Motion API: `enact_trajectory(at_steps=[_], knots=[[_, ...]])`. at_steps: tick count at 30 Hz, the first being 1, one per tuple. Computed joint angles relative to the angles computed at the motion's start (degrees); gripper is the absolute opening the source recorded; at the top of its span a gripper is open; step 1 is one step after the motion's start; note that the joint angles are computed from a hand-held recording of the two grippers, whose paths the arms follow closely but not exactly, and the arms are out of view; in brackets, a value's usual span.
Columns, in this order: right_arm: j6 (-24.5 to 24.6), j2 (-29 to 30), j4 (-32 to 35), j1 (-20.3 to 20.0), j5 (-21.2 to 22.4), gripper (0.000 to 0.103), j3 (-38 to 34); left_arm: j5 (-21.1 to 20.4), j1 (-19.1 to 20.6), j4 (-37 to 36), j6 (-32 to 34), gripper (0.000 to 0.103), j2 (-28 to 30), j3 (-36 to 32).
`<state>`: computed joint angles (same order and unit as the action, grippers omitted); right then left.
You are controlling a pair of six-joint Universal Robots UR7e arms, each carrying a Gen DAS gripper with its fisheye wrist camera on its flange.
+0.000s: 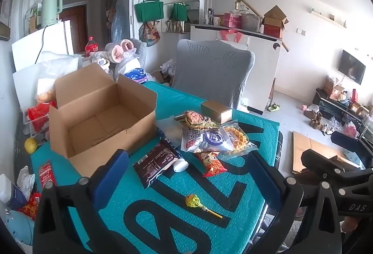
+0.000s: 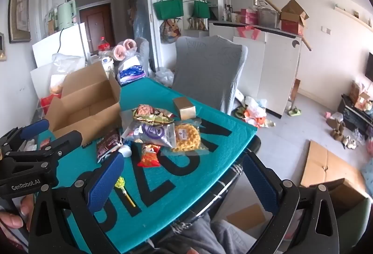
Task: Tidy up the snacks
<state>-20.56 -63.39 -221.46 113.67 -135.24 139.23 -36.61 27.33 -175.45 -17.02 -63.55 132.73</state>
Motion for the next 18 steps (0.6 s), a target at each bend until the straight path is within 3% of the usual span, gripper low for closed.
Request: enact_trajectory(at_steps=[9, 18], knots=[[-0.1, -0.7, 0.7, 0.3, -0.2, 0.103, 0.1, 1.5, -1.0, -0.9, -0.4, 0.103, 0.3, 0.6], [-0.7, -0.6, -0.5, 1.0, -0.7, 0.103, 0.1, -0.5, -0.5, -0.4, 0.0, 0.103, -0.7, 0.5]])
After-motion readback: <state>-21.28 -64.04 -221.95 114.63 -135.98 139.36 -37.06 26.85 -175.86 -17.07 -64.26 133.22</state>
